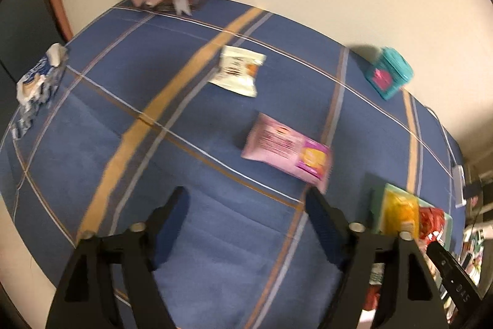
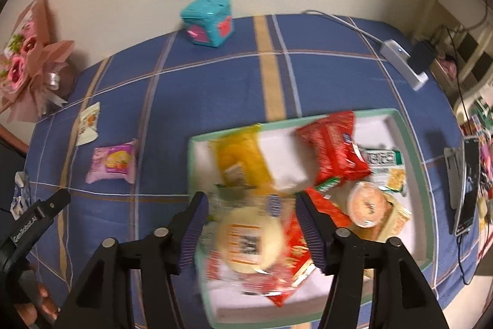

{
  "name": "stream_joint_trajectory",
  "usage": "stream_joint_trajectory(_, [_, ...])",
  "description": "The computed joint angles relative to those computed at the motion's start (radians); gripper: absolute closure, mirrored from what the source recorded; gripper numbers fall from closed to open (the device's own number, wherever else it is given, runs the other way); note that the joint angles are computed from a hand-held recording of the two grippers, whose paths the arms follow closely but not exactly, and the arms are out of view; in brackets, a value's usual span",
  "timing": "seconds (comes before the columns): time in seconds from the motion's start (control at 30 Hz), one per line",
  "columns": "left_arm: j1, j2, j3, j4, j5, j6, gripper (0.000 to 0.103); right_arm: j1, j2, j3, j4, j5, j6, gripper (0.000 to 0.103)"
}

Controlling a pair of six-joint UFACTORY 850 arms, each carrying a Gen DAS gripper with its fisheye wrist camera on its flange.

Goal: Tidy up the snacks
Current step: 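Withdraw both tools from the tray toward the pink roll pack and white cookie pack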

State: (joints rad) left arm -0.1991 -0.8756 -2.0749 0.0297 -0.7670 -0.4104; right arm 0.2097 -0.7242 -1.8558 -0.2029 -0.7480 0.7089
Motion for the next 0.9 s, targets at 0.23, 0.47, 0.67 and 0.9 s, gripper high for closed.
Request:
stream_joint_trajectory(0.23, [0.042, 0.009, 0.026, 0.055, 0.027, -0.07, 0.009, 0.05, -0.064, -0.099, -0.009, 0.006, -0.034, 0.015])
stream_joint_trajectory(0.47, [0.072, 0.015, 0.052, 0.124, 0.052, -0.146, 0.0, 0.098, -0.129, -0.19, -0.047, 0.01, -0.08, 0.0])
stream_joint_trajectory(0.67, [0.089, -0.018, 0.022, 0.114, 0.023, -0.104, 0.0, 0.119, -0.2, -0.285, -0.025, -0.012, -0.127, 0.0])
stream_joint_trajectory(0.9, [0.099, -0.069, -0.038, 0.081, -0.027, -0.039, 0.0, 0.139, -0.305, -0.431, -0.005, -0.078, -0.192, 0.0])
